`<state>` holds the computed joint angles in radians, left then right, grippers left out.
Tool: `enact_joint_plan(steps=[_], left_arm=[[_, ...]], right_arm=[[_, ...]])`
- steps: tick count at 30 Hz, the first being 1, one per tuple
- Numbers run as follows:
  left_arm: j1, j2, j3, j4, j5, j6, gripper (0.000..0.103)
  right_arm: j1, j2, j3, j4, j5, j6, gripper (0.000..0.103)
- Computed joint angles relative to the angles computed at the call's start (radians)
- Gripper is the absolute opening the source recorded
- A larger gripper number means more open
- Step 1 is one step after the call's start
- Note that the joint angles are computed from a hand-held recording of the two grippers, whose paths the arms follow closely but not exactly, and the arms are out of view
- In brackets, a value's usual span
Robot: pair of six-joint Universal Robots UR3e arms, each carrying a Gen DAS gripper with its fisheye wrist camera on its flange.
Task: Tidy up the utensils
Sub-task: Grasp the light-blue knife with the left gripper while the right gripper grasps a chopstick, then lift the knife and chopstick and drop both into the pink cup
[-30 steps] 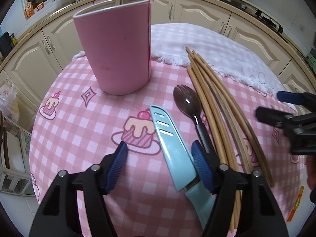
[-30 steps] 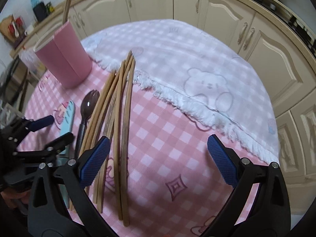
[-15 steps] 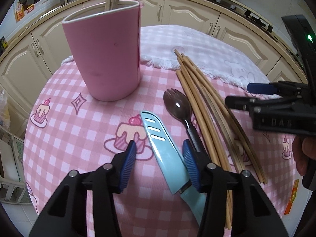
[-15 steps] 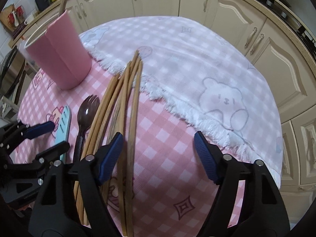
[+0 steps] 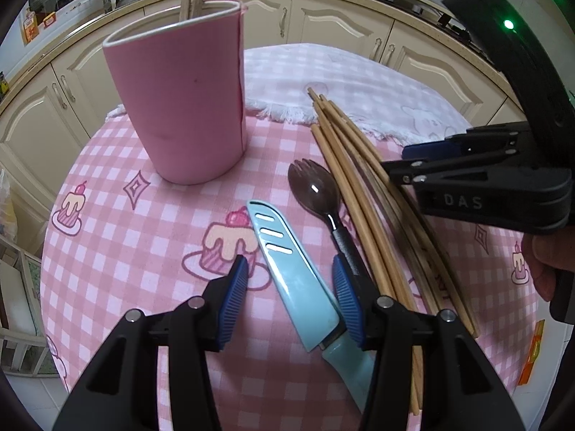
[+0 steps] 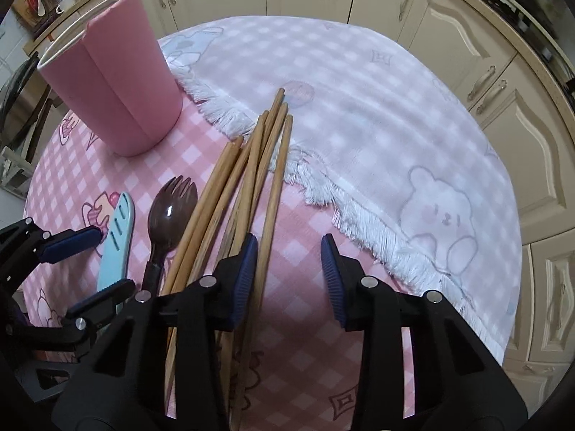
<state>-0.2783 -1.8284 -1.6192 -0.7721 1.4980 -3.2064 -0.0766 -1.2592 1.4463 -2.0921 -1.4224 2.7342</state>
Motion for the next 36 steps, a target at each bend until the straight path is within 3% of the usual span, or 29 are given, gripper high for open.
enact_joint_plan(steps=[5, 7, 8, 10, 11, 15, 18, 24, 27, 36], left_arm=[[-0.006, -0.018, 0.020, -0.004, 0.010, 0.015, 0.043], [-0.008, -0.026, 0.034, -0.013, 0.014, 0.019, 0.033], [-0.002, -0.025, 0.036, -0.019, -0.001, 0.020, 0.032], [0.012, -0.020, 0.028, -0.020, -0.035, 0.034, 0.030], [0.017, -0.015, 0.023, -0.020, -0.048, 0.042, 0.029], [0.051, 0.017, -0.022, -0.016, -0.155, 0.099, 0.024], [0.013, 0.012, -0.001, -0.036, -0.094, 0.166, 0.025], [-0.042, -0.024, 0.051, -0.060, 0.008, 0.156, 0.028], [-0.043, -0.028, 0.033, -0.013, 0.008, 0.145, 0.025], [0.023, 0.137, -0.155, 0.130, -0.106, 0.179, 0.023]], right_arm=[[-0.003, 0.014, -0.028, 0.022, -0.009, 0.022, 0.034], [0.009, 0.043, -0.063, 0.026, -0.017, 0.027, 0.034], [0.012, 0.052, -0.076, 0.030, -0.015, 0.024, 0.033], [0.009, 0.056, -0.086, 0.042, -0.001, 0.008, 0.021], [0.006, 0.045, -0.074, 0.043, 0.008, 0.006, 0.009], [-0.032, -0.017, 0.025, -0.010, 0.040, 0.015, 0.006], [-0.060, -0.048, 0.063, -0.006, 0.057, 0.020, 0.006], [-0.017, -0.007, 0.015, -0.011, -0.010, 0.019, 0.007], [-0.019, -0.025, 0.053, -0.045, -0.010, 0.017, 0.006], [-0.206, -0.271, 0.306, -0.124, 0.245, 0.017, 0.006]])
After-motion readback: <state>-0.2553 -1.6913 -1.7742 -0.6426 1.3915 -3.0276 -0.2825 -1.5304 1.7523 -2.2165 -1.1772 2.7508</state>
